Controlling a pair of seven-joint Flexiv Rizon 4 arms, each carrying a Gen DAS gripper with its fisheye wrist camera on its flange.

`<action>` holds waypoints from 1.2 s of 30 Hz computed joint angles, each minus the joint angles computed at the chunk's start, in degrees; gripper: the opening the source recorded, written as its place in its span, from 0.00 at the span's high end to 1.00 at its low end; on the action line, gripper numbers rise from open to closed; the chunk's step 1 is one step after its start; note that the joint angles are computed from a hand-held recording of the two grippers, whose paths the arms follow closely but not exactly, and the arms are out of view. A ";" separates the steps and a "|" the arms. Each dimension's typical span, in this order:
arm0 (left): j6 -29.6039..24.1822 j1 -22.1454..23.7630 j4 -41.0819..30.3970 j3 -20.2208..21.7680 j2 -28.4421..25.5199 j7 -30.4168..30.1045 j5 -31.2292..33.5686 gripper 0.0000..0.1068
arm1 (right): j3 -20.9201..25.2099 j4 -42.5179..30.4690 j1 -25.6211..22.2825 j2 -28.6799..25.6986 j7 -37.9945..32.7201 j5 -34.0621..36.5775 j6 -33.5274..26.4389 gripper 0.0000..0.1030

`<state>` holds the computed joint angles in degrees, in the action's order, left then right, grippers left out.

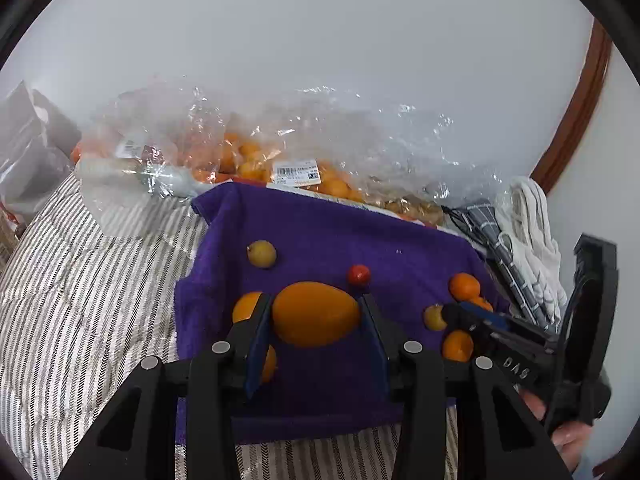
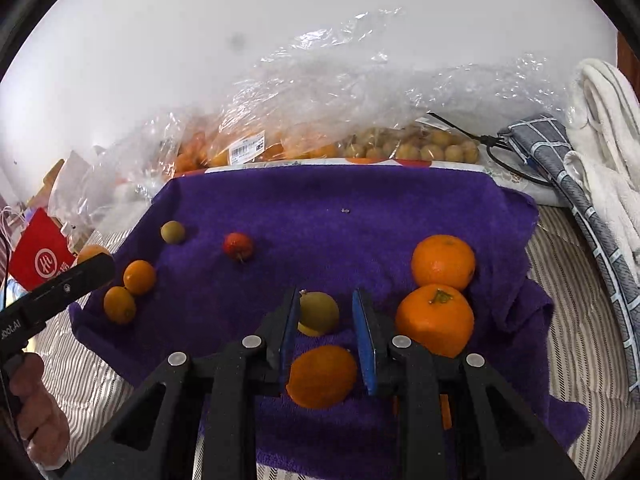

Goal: Organize fruits
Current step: 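Carry both fruits onto the towel and open both tools to release them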

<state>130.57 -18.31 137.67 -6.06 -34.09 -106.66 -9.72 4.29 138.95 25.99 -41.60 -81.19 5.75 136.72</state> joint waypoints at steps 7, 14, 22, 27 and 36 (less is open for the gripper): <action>-3.70 -3.49 -1.51 1.23 -0.31 4.09 -2.09 0.62 | 1.15 3.56 -2.01 2.53 0.48 0.84 5.94 0.71; -7.50 -9.44 -2.87 4.05 -0.84 9.21 -9.18 0.62 | -0.20 4.06 -1.86 3.17 0.12 4.10 7.68 0.70; -8.26 -9.74 -2.82 3.82 -0.88 9.76 -10.83 0.62 | -2.26 2.93 2.19 2.75 -2.41 8.68 5.05 0.69; -8.71 -10.62 -3.02 4.20 -0.99 10.25 -11.93 0.62 | -3.72 2.29 5.96 2.08 -5.49 12.81 4.99 0.68; -8.11 -11.37 -2.88 4.52 -0.94 10.86 -13.03 0.62 | -3.62 1.75 6.62 2.04 -7.31 14.39 4.49 0.67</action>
